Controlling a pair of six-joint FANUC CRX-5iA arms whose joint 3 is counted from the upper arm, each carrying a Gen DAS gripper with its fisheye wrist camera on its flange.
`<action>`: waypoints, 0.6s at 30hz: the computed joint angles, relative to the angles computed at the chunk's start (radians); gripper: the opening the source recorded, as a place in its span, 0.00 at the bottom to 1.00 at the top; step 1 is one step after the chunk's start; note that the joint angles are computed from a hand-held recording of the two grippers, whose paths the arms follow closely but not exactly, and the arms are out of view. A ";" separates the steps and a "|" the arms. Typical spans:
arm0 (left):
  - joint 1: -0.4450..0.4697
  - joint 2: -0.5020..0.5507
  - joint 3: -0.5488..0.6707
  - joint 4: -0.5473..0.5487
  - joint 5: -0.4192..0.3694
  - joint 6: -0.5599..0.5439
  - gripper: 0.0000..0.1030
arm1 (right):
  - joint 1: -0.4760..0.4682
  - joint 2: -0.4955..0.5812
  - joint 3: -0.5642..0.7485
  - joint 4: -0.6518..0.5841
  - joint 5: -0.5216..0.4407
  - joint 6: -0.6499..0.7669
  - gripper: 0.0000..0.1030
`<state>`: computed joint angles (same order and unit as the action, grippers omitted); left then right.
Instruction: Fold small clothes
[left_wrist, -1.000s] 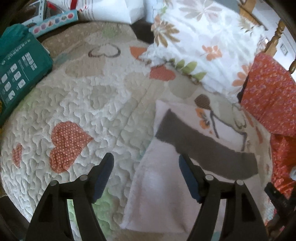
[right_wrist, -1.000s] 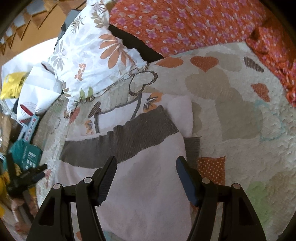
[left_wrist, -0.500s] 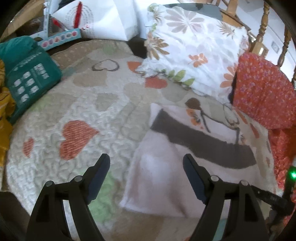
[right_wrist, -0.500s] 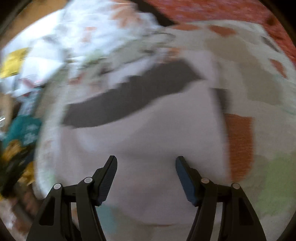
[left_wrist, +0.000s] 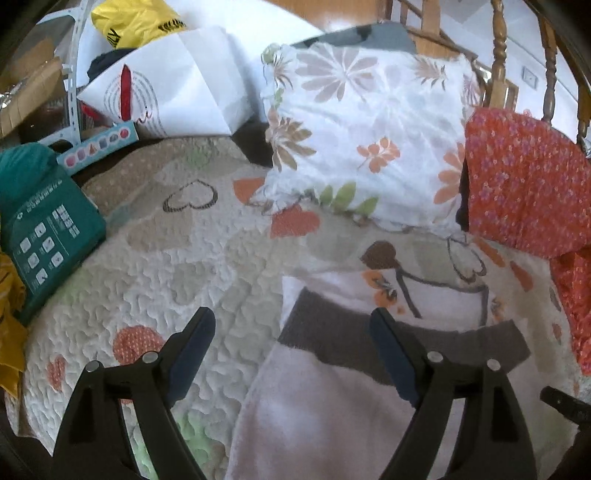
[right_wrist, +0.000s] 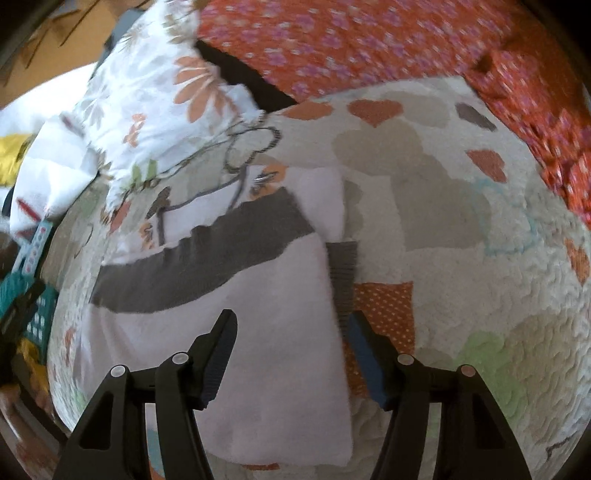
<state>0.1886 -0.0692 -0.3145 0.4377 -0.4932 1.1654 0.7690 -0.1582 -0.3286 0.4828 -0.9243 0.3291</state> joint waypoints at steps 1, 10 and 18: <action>0.002 0.006 0.008 -0.012 -0.017 0.007 0.82 | 0.008 0.011 0.007 0.005 0.003 0.015 0.65; 0.022 0.058 0.036 -0.044 -0.198 -0.026 0.82 | 0.030 0.115 0.103 -0.162 -0.049 0.244 0.65; 0.065 0.160 0.093 -0.082 -0.387 0.069 0.82 | 0.031 0.123 0.101 -0.101 -0.112 0.199 0.65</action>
